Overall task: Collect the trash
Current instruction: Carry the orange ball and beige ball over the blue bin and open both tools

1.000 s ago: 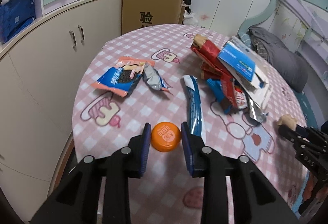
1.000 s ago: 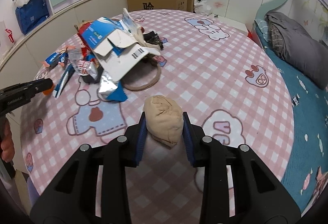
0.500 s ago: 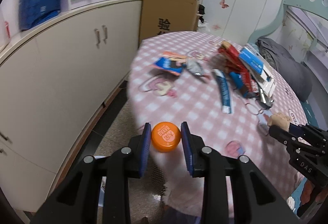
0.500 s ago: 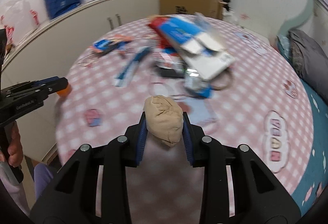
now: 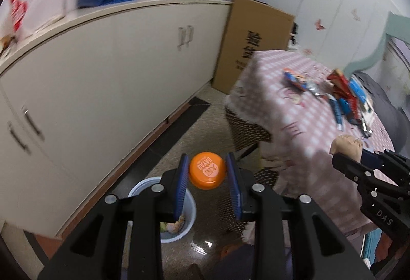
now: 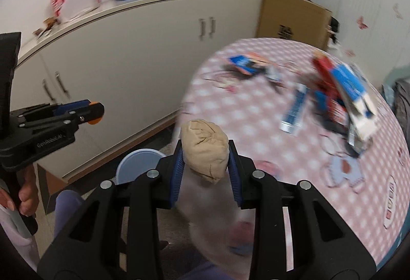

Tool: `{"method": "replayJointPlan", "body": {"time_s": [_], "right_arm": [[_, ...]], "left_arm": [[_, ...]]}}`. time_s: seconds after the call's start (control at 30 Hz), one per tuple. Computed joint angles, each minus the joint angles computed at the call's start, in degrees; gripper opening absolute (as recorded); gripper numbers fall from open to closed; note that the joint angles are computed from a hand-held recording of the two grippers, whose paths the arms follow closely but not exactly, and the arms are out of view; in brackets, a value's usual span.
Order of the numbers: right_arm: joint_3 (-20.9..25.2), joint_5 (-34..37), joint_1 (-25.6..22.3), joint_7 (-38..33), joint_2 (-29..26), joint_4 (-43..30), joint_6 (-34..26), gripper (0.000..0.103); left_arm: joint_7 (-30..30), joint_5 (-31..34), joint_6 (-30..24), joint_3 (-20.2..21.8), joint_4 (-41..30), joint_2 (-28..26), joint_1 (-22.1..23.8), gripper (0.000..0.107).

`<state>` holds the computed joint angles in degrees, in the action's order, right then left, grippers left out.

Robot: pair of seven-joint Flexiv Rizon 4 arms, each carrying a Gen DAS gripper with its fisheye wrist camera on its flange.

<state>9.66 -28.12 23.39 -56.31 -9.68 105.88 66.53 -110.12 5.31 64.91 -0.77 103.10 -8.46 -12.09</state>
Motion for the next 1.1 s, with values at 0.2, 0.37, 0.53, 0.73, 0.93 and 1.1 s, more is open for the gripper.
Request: {"method": "replayJointPlan", "body": {"time_s": [0.2,0.37,0.53,0.73,0.93,1.1], "right_arm": [[1.7,1.8,2.8,-3.3,-3.8,-3.8,-1.0,0.032],[2.3,4.2,5.2,-6.3,-7.2,-7.0,-3.3,0.032],[2.5,6.0,7.1,-9.0,-11.2,-10.4,-6.6,0.032],[1.8,7.2,8.7,-10.6,-15.3,-13.4,-10.2,0.032],[0.6,7.5,9.7,-10.6,-19.2,-16.1,-13.3,0.032],[0.0,8.2,9.3,-10.0,-20.3,-16.8,-15.0,0.032]], "left_arm": [[-1.9,0.2,0.3,1.5,5.5,3.6,1.9,0.029],[-2.9,0.0,-0.4,1.9,8.9,5.2,4.0,0.029],[-2.6,-1.4,-1.1,2.1,12.0,5.5,5.8,0.029],[-0.2,-4.7,-1.9,1.8,13.5,2.8,7.0,0.029],[2.8,-8.2,-3.9,1.4,12.6,-2.0,7.3,0.029],[3.9,-9.6,-5.0,1.3,9.5,-5.8,7.0,0.055]]}}
